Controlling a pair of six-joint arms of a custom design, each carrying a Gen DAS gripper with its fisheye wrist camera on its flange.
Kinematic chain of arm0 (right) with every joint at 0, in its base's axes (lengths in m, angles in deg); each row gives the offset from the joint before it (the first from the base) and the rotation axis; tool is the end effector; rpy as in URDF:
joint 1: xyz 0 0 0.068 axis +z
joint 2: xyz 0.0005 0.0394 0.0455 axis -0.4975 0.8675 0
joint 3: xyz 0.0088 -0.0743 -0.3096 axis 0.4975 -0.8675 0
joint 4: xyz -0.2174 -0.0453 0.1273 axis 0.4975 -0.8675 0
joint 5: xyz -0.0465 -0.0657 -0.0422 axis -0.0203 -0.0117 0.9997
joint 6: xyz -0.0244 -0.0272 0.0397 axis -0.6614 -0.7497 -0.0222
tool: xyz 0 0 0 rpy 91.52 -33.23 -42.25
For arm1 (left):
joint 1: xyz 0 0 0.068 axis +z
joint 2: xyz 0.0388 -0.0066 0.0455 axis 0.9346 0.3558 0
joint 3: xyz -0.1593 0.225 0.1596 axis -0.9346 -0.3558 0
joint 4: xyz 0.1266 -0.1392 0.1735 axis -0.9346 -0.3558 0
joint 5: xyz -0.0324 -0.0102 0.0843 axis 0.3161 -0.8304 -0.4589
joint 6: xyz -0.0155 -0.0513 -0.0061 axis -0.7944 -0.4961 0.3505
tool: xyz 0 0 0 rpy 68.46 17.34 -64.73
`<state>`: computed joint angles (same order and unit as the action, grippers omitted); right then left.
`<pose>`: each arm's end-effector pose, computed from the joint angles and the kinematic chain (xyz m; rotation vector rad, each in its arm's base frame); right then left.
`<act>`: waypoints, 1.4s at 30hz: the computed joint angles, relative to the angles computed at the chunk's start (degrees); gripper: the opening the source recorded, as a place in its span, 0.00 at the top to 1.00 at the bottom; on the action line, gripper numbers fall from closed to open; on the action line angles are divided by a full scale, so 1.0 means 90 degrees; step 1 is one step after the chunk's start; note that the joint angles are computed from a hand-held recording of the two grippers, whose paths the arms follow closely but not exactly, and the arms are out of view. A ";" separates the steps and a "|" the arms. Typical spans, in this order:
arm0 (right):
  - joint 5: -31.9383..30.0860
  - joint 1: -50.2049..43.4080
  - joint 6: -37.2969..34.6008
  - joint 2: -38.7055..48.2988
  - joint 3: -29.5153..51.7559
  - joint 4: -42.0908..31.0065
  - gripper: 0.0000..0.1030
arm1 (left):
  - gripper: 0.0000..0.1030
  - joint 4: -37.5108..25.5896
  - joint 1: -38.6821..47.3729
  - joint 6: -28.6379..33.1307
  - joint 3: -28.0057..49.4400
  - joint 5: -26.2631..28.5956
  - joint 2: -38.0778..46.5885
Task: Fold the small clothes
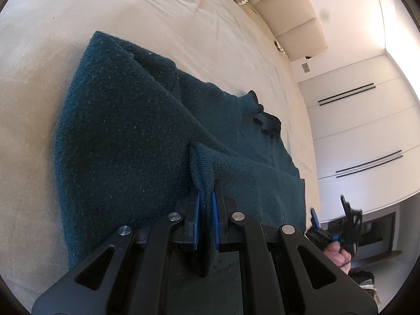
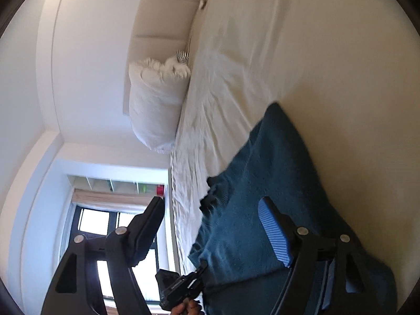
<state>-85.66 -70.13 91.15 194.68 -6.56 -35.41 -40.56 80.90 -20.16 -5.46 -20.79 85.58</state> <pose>0.2711 -0.1868 0.1381 0.9386 1.9710 1.3738 0.3619 0.0490 0.1216 -0.2708 2.5562 -1.0771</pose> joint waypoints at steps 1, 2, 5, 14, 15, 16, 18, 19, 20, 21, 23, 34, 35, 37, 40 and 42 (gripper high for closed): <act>0.0188 0.0086 -0.0122 0.0171 0.0120 -0.0149 0.24 | 0.92 -0.0016 -0.0008 0.0004 0.0001 -0.0016 -0.0009; 0.0579 0.0144 -0.0279 0.0313 0.0244 -0.0425 0.29 | 0.92 -0.0047 -0.0012 0.0016 -0.0002 -0.0016 -0.0027; 0.0441 -0.0037 -0.0124 0.0573 0.0218 -0.0187 0.30 | 0.92 -0.0283 0.0041 0.0125 0.0024 -0.0082 -0.0143; 0.0258 -0.0069 -0.0082 -0.0144 0.0370 -0.0265 0.20 | 0.91 -0.0080 -0.0252 0.0131 -0.0310 -0.1390 -0.1599; 0.0253 0.0075 -0.0147 -0.0082 0.0547 -0.0390 0.20 | 0.91 -0.0007 -0.0510 0.0237 -0.0302 -0.1473 -0.1647; 0.0287 0.0253 -0.0147 -0.0012 0.0577 -0.0312 0.20 | 0.91 0.0008 -0.0815 0.0360 -0.0252 -0.1649 -0.1597; 0.0409 0.0555 -0.0227 0.0327 0.0711 -0.0289 0.20 | 0.91 0.0069 -0.1231 0.0512 -0.0175 -0.1961 -0.1337; 0.0561 0.0638 -0.0266 0.0524 0.0812 -0.0381 0.26 | 0.91 0.0105 -0.1378 0.0547 -0.0155 -0.2108 -0.1123; 0.0648 0.0641 -0.0337 0.0673 0.0851 -0.0449 0.38 | 0.91 0.0113 -0.1452 0.0525 -0.0133 -0.2283 -0.0847; 0.0607 0.0559 -0.0551 0.0794 0.0859 -0.0529 0.43 | 0.91 0.0589 -0.1290 0.0405 -0.0400 -0.1937 -0.0698; 0.0279 0.0270 -0.0922 0.0899 0.0898 -0.0863 0.44 | 0.91 0.1002 -0.0890 0.0328 -0.0741 -0.1225 -0.0703; 0.1570 -0.2348 -0.7609 -0.1200 0.0911 -0.6892 0.18 | 0.26 -0.0750 0.0818 0.1752 -0.2386 -0.1028 -0.3687; 0.1723 -0.2586 -0.8231 -0.1296 0.0844 -0.7336 0.18 | 0.23 -0.1117 0.1105 0.2080 -0.2610 -0.0877 -0.4094; 0.2232 -0.3232 -0.9610 -0.1440 0.0700 -0.8270 0.18 | 0.23 -0.1878 0.1479 0.2711 -0.2904 -0.0570 -0.4571; 0.3003 -0.4355 -1.1101 -0.1326 0.0573 -0.9051 0.18 | 0.23 -0.3695 0.2652 0.4476 -0.3070 -0.0307 -0.4913; 0.3553 -0.5082 -1.1741 -0.1200 0.0500 -0.9226 0.18 | 0.23 -0.4513 0.3333 0.5576 -0.3290 -0.0540 -0.5028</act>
<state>-53.68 -115.87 -14.52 183.88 -2.05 -118.45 -81.18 110.90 30.02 -35.07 -25.65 40.33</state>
